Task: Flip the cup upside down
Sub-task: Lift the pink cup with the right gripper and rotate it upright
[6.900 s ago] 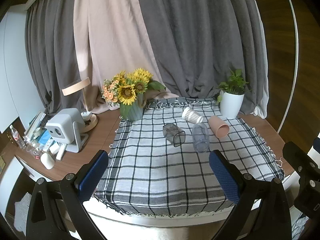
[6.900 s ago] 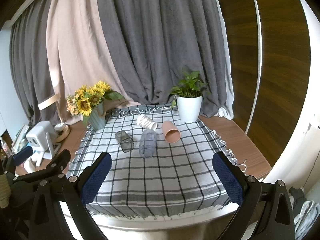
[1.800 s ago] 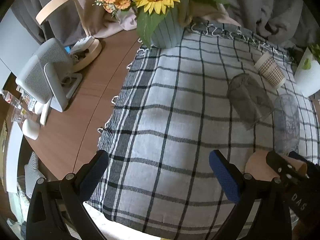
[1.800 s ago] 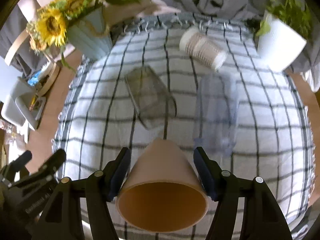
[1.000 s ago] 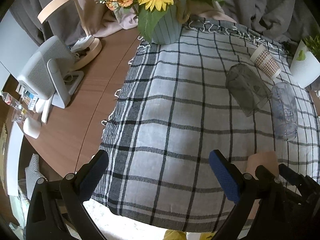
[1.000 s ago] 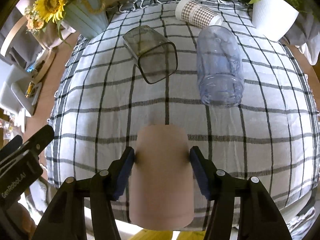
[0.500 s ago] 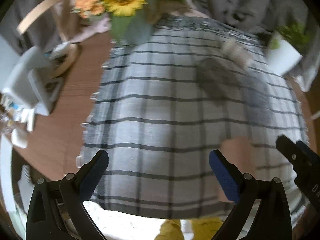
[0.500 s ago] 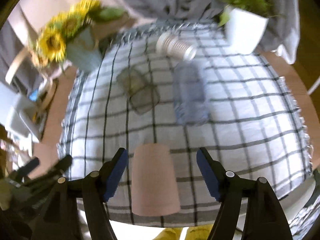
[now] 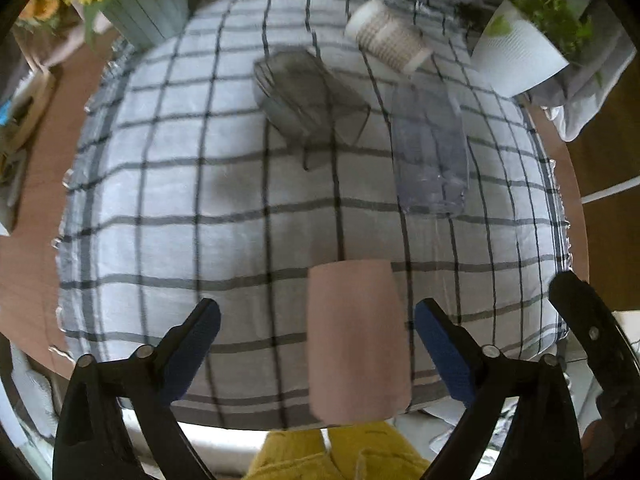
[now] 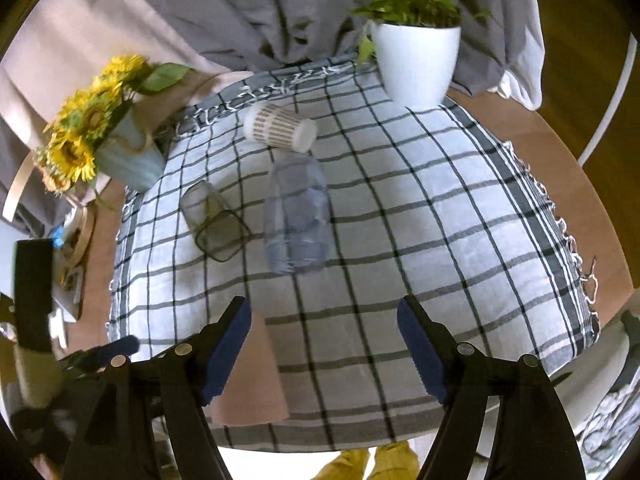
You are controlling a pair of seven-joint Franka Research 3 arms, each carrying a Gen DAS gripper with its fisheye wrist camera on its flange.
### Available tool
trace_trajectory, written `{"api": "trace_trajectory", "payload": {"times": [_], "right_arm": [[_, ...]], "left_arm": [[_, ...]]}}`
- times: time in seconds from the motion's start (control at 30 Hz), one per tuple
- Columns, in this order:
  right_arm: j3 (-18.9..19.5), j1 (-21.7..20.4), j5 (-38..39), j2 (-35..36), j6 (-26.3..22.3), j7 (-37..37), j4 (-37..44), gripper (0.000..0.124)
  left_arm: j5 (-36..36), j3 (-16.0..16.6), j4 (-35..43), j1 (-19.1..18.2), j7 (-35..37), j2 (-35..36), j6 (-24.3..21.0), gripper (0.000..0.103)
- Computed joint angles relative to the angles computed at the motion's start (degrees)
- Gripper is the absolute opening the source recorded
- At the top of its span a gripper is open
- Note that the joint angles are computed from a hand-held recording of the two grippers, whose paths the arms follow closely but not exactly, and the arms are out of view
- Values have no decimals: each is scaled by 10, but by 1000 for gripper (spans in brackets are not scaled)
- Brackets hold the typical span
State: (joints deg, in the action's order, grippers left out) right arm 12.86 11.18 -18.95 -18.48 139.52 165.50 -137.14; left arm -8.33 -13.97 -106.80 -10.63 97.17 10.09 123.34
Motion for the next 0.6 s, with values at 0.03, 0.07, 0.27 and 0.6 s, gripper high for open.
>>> {"api": "trace_trajectory", "payload": {"times": [0.03, 0.07, 0.27, 0.6], "right_arm": [[-2, 0, 4, -1, 0, -1, -3, 75], [-6, 0, 8, -3, 4, -4, -7, 75], [-18, -2, 36, 1, 15, -32, -21, 75], [-23, -12, 57, -2, 20, -63, -37, 75]], "left_arm": [[1, -1, 9, -2, -6, 9, -9, 96], [5, -1, 16, -5, -14, 17, -15, 95], [17, -6, 38, -12, -45, 47, -30, 92], [15, -15, 62, -12, -72, 89, -63, 64]]}}
